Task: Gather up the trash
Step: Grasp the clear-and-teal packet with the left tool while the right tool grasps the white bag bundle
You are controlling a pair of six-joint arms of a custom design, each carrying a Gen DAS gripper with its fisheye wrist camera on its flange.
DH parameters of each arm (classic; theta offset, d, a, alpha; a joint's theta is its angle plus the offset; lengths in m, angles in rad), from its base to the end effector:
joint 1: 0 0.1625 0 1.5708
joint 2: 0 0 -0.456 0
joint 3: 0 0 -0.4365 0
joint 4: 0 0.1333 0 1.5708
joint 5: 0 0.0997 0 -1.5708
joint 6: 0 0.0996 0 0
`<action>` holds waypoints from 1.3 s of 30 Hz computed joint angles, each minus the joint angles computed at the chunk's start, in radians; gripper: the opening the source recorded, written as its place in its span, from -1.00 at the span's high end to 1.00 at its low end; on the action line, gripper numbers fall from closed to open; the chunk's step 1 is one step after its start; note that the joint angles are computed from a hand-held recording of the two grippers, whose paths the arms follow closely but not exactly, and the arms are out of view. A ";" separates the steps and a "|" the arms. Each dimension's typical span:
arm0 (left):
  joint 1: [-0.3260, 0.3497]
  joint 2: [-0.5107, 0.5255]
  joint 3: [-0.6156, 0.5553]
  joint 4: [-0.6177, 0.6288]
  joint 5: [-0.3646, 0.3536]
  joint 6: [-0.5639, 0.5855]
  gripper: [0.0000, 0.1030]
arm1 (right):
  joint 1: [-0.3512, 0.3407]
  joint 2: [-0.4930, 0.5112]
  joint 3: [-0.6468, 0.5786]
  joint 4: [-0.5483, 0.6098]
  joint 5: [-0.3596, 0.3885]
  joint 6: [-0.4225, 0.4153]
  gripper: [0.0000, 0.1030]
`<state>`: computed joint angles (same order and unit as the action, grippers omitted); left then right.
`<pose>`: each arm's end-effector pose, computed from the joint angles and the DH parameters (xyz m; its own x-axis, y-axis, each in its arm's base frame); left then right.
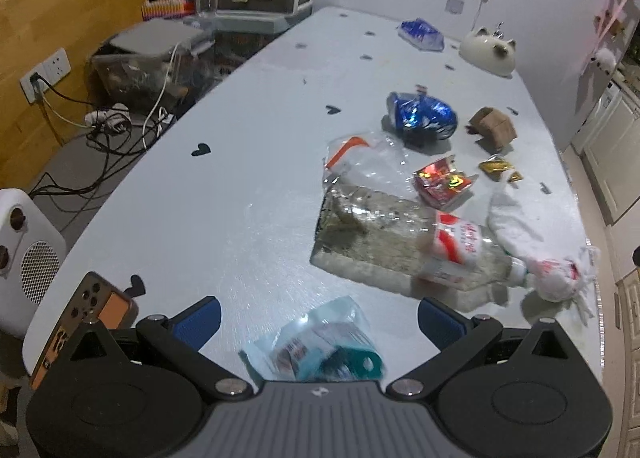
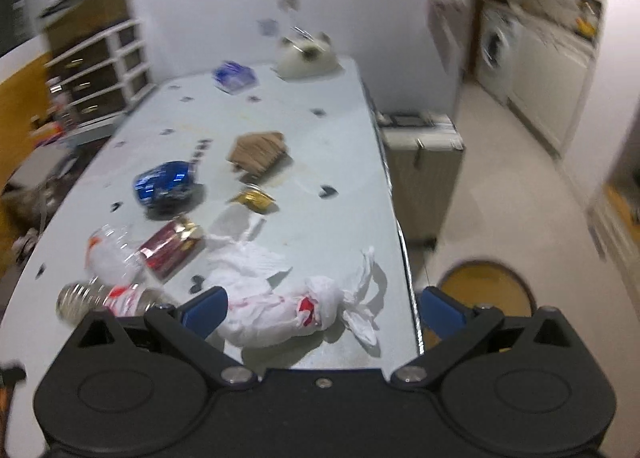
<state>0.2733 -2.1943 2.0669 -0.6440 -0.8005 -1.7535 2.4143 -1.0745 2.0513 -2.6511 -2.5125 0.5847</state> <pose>-0.1234 -0.2451 0.4668 -0.7122 -0.3351 -0.6168 0.1603 0.7779 -0.6076 0.4584 -0.3373 0.1538 -0.7883 0.0448 0.6136 -0.3692 0.7634 -0.5301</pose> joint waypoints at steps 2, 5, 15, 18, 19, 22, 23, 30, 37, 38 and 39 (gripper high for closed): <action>0.052 0.000 0.009 -0.033 0.022 0.053 -1.00 | -0.030 0.018 -0.024 0.044 0.033 0.099 -1.00; 0.126 -0.003 0.025 -0.077 0.048 0.118 -1.00 | -0.074 0.052 -0.051 0.087 0.096 0.237 -1.00; 0.272 -0.079 0.085 -0.305 0.042 0.384 -1.00 | -0.125 0.159 -0.112 0.148 0.176 0.338 -1.00; 0.286 -0.118 0.110 -0.398 -0.019 0.471 -1.00 | -0.121 0.145 -0.101 0.200 0.185 0.314 -0.98; 0.281 -0.134 0.117 -0.420 -0.043 0.487 -1.00 | -0.119 0.131 -0.088 0.212 0.188 0.314 -0.97; 0.252 -0.170 0.133 -0.459 -0.100 0.514 -1.00 | -0.117 0.084 -0.046 0.251 0.183 0.324 -0.87; 0.242 -0.180 0.137 -0.471 -0.119 0.524 -1.00 | -0.117 0.067 -0.029 0.261 0.178 0.330 -0.82; 0.190 -0.223 0.156 -0.580 -0.243 0.632 -0.99 | -0.118 -0.026 0.069 0.214 0.159 0.289 -0.74; 0.185 -0.164 0.096 -0.462 -0.169 0.669 -0.96 | -0.104 0.015 0.071 0.014 0.123 -0.082 -0.62; 0.205 -0.153 0.088 -0.455 -0.154 0.691 -0.91 | -0.106 0.025 0.062 -0.005 0.128 -0.128 -0.60; 0.230 -0.143 0.079 -0.459 -0.146 0.720 -0.89 | -0.109 0.032 0.053 -0.023 0.142 -0.173 -0.58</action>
